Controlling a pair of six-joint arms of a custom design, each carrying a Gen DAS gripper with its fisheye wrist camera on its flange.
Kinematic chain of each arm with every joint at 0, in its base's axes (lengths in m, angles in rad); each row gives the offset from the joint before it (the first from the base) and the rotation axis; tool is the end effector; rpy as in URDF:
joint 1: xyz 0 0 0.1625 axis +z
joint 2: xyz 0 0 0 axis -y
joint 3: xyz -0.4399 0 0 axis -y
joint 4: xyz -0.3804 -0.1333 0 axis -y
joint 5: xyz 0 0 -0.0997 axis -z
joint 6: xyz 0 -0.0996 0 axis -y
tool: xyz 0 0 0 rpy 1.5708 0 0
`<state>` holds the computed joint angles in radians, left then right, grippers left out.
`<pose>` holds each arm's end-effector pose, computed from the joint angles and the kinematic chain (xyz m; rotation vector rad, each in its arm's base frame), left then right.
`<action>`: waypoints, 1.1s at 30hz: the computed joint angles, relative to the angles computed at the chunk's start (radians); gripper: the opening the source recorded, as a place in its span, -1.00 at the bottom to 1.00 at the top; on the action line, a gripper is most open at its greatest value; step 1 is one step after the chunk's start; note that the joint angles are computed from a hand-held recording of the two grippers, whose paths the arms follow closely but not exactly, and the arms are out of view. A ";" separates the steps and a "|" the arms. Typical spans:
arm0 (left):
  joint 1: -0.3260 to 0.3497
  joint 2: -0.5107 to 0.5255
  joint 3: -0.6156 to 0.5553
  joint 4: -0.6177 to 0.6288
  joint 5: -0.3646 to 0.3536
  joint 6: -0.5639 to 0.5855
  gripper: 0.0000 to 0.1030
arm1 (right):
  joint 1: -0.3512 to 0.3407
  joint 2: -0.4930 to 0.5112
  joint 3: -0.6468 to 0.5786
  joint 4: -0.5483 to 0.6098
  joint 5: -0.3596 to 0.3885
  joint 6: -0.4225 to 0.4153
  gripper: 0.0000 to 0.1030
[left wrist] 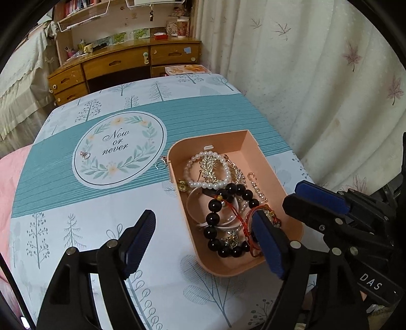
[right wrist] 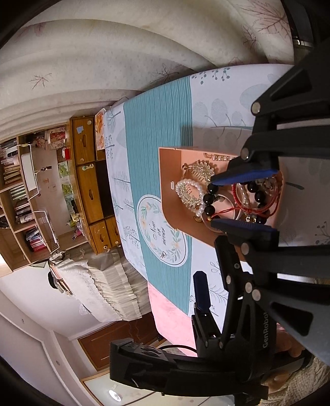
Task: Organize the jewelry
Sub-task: 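Open the left gripper over the box while the right releases its brooch inside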
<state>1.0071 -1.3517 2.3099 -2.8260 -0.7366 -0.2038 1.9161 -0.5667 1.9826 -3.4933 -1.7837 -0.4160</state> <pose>-0.0543 -0.4735 0.2459 0.2702 2.3654 -0.7236 0.2966 -0.4929 -0.0139 0.9775 -2.6532 0.7205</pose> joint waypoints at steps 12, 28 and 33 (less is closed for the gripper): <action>0.002 -0.020 0.015 0.018 -0.002 -0.039 0.49 | 0.009 0.004 0.003 0.005 0.001 0.008 -0.46; 0.027 -0.045 0.018 -0.008 -0.010 -0.006 0.50 | 0.023 0.020 -0.014 0.013 -0.021 0.008 -0.46; 0.038 -0.051 0.009 -0.023 -0.002 0.024 0.51 | 0.050 0.039 -0.051 0.036 -0.057 0.014 -0.46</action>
